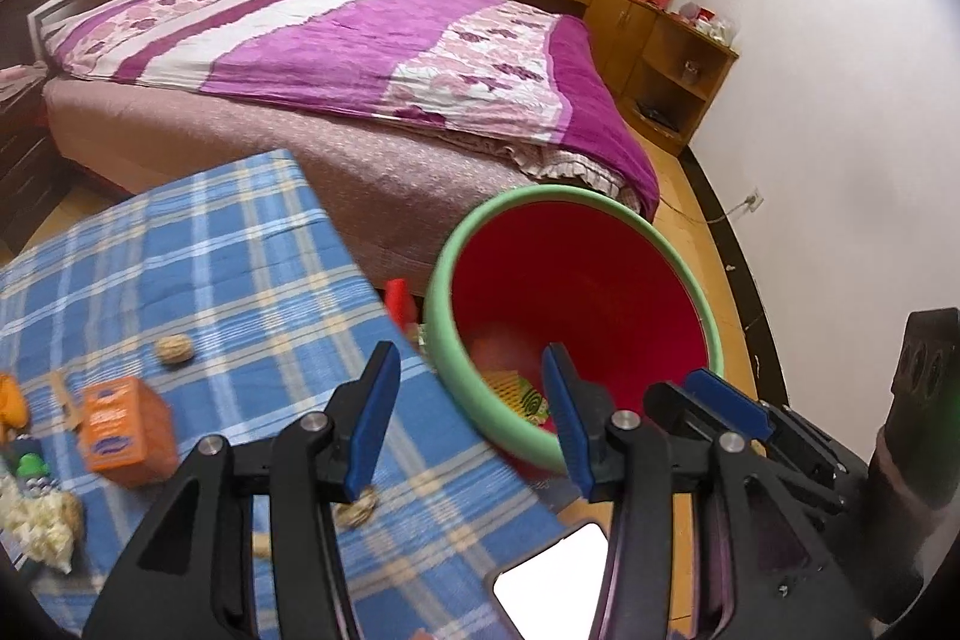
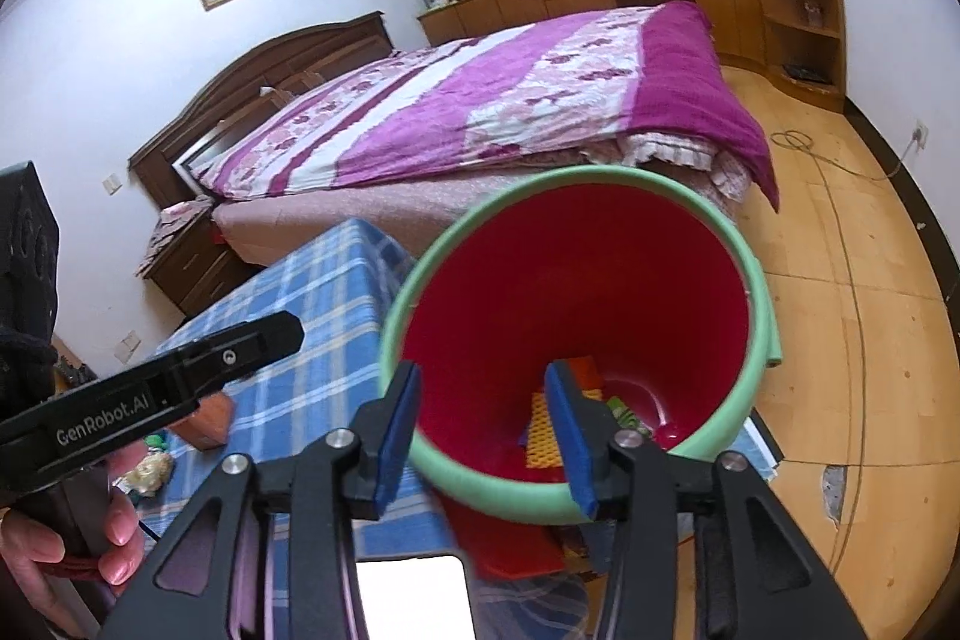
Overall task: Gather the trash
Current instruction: 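Move both tools back over the table toward the crumpled white bag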
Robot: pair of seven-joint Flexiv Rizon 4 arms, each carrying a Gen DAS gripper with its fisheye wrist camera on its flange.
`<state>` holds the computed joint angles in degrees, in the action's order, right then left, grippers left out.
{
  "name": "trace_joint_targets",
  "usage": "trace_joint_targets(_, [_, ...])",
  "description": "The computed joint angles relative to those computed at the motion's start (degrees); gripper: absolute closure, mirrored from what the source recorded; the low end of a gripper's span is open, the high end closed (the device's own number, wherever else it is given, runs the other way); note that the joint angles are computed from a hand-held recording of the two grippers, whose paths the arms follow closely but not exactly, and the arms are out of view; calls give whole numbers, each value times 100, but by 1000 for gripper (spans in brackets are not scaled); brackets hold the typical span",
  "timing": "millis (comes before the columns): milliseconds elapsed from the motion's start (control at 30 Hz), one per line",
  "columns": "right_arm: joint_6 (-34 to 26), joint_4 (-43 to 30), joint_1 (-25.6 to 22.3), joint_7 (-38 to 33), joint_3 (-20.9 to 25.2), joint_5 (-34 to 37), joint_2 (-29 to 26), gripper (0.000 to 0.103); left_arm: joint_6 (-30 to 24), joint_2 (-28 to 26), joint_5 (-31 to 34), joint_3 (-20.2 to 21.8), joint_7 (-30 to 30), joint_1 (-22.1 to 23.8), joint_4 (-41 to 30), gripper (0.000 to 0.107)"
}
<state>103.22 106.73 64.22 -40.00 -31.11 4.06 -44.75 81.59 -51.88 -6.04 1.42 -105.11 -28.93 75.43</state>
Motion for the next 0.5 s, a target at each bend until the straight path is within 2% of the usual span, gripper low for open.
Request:
trace_joint_targets(167, [108,-113,-91,-230,360,-162,126,49,417,522,10,11,-126,82,865,58])
trace_joint_targets(500, [-16,-476,-116,-561,835,-455,152,46,956,1370,-10,676,-600,-150,2279,58])
